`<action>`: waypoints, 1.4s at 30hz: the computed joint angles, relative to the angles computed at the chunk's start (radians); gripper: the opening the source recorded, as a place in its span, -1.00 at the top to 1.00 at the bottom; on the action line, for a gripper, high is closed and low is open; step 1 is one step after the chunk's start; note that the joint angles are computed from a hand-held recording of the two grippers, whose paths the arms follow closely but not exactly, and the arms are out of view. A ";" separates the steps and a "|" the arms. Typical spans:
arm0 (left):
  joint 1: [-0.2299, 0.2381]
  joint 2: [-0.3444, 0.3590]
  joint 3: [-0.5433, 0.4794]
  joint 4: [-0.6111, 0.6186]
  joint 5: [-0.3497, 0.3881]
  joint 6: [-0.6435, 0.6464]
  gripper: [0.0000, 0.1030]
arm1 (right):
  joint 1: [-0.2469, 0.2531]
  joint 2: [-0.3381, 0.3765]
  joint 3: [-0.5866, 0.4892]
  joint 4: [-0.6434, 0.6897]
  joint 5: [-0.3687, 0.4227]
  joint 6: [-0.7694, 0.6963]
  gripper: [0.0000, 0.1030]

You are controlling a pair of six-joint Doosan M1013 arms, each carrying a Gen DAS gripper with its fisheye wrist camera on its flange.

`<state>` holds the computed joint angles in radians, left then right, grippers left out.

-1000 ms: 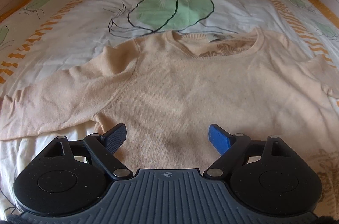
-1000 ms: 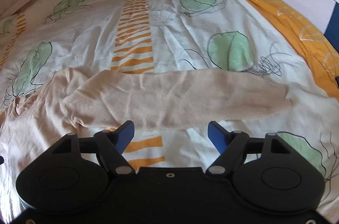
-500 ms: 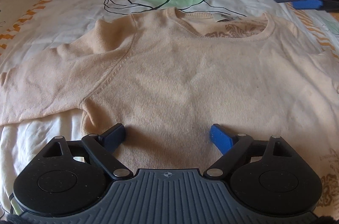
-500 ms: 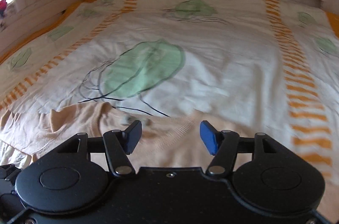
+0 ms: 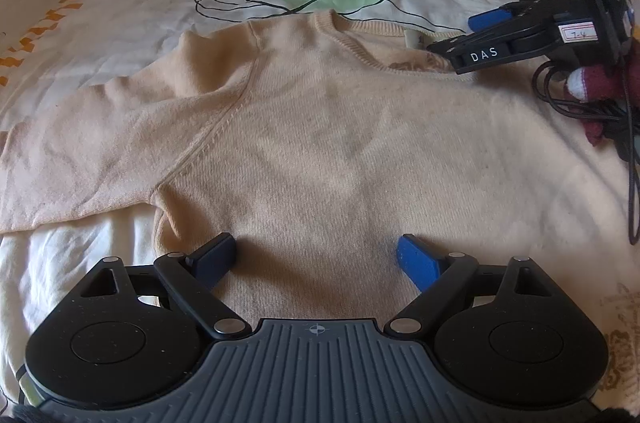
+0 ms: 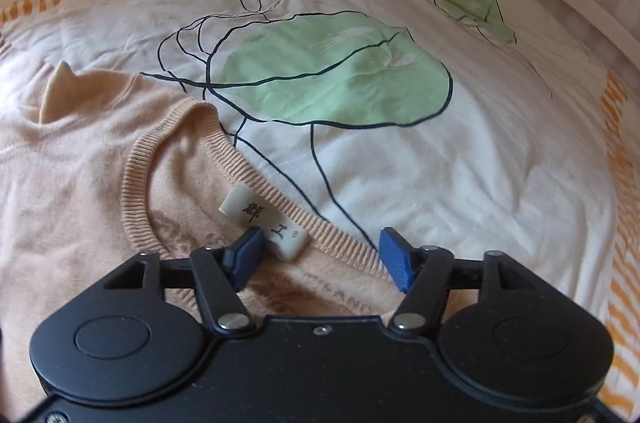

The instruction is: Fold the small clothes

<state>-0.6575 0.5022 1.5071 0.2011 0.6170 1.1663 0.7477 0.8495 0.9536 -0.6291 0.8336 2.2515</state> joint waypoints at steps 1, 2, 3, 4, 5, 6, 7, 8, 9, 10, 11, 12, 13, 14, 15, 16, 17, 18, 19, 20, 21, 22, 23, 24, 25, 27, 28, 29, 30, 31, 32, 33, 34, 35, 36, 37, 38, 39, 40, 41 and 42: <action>0.001 0.001 -0.001 -0.003 0.001 0.002 -0.72 | -0.005 0.002 -0.006 0.013 0.000 -0.016 -0.42; 0.001 0.002 -0.002 -0.006 0.002 0.004 -0.72 | -0.012 0.003 -0.011 0.039 -0.004 -0.036 -0.42; 0.001 0.002 -0.004 -0.008 0.003 0.005 -0.72 | -0.020 0.002 -0.013 0.077 -0.012 -0.058 -0.42; 0.002 0.003 -0.004 -0.009 0.003 0.007 -0.73 | -0.031 -0.001 -0.012 0.138 -0.028 -0.089 -0.25; 0.002 0.003 -0.005 -0.011 0.004 0.009 -0.73 | -0.044 -0.011 0.003 0.221 -0.067 -0.135 -0.11; 0.002 0.004 -0.005 -0.012 0.005 0.010 -0.73 | -0.054 -0.022 0.021 0.301 -0.108 -0.184 0.18; 0.002 0.004 -0.005 -0.011 0.004 0.009 -0.73 | -0.056 -0.026 0.026 0.329 -0.117 -0.203 0.39; 0.002 0.004 -0.005 -0.010 0.004 0.009 -0.73 | -0.057 -0.028 0.028 0.352 -0.119 -0.228 0.55; 0.002 0.003 -0.004 -0.011 0.003 0.009 -0.73 | -0.061 -0.032 0.031 0.390 -0.125 -0.258 0.71; 0.003 0.003 -0.004 -0.010 0.002 0.009 -0.73 | -0.060 -0.035 0.036 0.382 -0.131 -0.247 0.75; 0.003 0.003 -0.004 -0.010 0.002 0.009 -0.73 | -0.056 -0.037 0.039 0.343 -0.132 -0.220 0.76; 0.003 0.004 -0.004 -0.009 0.002 0.009 -0.73 | -0.047 -0.037 0.039 0.258 -0.126 -0.164 0.76; 0.003 0.003 -0.003 -0.009 0.002 0.008 -0.73 | -0.038 -0.034 0.036 0.173 -0.113 -0.107 0.76; 0.002 0.003 -0.003 -0.005 0.002 0.006 -0.73 | -0.034 -0.029 0.029 0.112 -0.095 -0.054 0.76; 0.002 0.003 -0.003 -0.002 0.003 0.005 -0.73 | -0.036 -0.024 0.023 0.104 -0.090 -0.027 0.76; 0.002 0.004 -0.004 -0.001 0.004 0.006 -0.73 | -0.040 -0.017 0.012 0.137 -0.083 -0.034 0.70; 0.003 0.004 -0.004 -0.004 0.004 0.009 -0.73 | -0.043 -0.009 -0.001 0.170 -0.071 -0.059 0.63; 0.004 0.004 -0.005 -0.009 0.004 0.013 -0.73 | -0.039 -0.005 -0.002 0.151 -0.072 -0.052 0.58; 0.004 0.004 -0.005 -0.013 0.004 0.017 -0.73 | -0.035 -0.009 0.010 0.113 -0.089 -0.025 0.39; 0.005 0.004 -0.005 -0.015 0.004 0.019 -0.73 | -0.035 -0.018 0.025 0.102 -0.108 0.005 0.24; 0.006 0.004 -0.005 -0.016 0.004 0.020 -0.73 | -0.039 -0.029 0.043 0.103 -0.135 0.042 -0.08; 0.006 0.004 -0.004 -0.014 0.002 0.017 -0.73 | -0.043 -0.045 0.068 0.111 -0.170 0.079 -0.37; 0.005 0.003 -0.004 -0.010 0.002 0.014 -0.73 | -0.046 -0.067 0.103 0.093 -0.211 0.149 -0.42; 0.003 0.003 -0.003 -0.005 0.002 0.010 -0.73 | -0.046 -0.082 0.128 0.048 -0.233 0.227 -0.40; 0.002 0.002 -0.001 -0.001 0.000 0.007 -0.73 | -0.044 -0.093 0.144 0.007 -0.237 0.290 -0.40; 0.002 0.002 -0.001 -0.004 -0.001 0.008 -0.73 | -0.041 -0.105 0.159 -0.081 -0.193 0.422 -0.40; 0.003 0.002 0.000 -0.007 -0.001 0.011 -0.73 | -0.042 -0.107 0.163 -0.105 -0.161 0.474 -0.39; 0.004 0.002 -0.001 -0.012 0.000 0.015 -0.73 | -0.045 -0.110 0.168 -0.119 -0.136 0.518 -0.39; 0.005 0.002 -0.002 -0.016 0.002 0.019 -0.73 | -0.050 -0.115 0.177 -0.129 -0.121 0.561 -0.39; 0.006 0.002 -0.003 -0.020 0.004 0.022 -0.73 | -0.057 -0.123 0.195 -0.127 -0.125 0.599 -0.35; 0.006 0.003 -0.004 -0.022 0.005 0.024 -0.73 | -0.065 -0.130 0.209 -0.116 -0.136 0.622 -0.34; 0.007 0.003 -0.005 -0.023 0.006 0.024 -0.73 | -0.071 -0.136 0.222 -0.105 -0.147 0.637 -0.30; 0.007 0.003 -0.005 -0.021 0.006 0.024 -0.73 | -0.077 -0.141 0.232 -0.085 -0.163 0.633 -0.24; 0.006 0.003 -0.005 -0.020 0.006 0.024 -0.73 | -0.083 -0.144 0.240 -0.047 -0.184 0.600 -0.20; 0.006 0.004 -0.005 -0.017 0.006 0.022 -0.73 | -0.087 -0.144 0.240 -0.004 -0.190 0.550 -0.10; 0.006 0.004 -0.004 -0.017 0.005 0.022 -0.73 | -0.089 -0.139 0.233 0.034 -0.190 0.497 -0.02; 0.006 0.004 -0.004 -0.017 0.005 0.022 -0.73 | -0.087 -0.133 0.226 0.063 -0.180 0.439 0.01; 0.005 0.004 -0.004 -0.016 0.004 0.022 -0.73 | -0.083 -0.123 0.210 0.078 -0.152 0.390 0.08; 0.005 0.004 -0.004 -0.015 0.003 0.021 -0.73 | -0.079 -0.115 0.198 0.085 -0.137 0.351 0.34; 0.006 0.003 -0.003 -0.014 0.001 0.018 -0.73 | -0.073 -0.113 0.199 0.074 -0.136 0.329 0.48; 0.006 0.001 -0.001 -0.009 -0.004 0.008 -0.72 | -0.069 -0.115 0.202 0.066 -0.147 0.312 0.77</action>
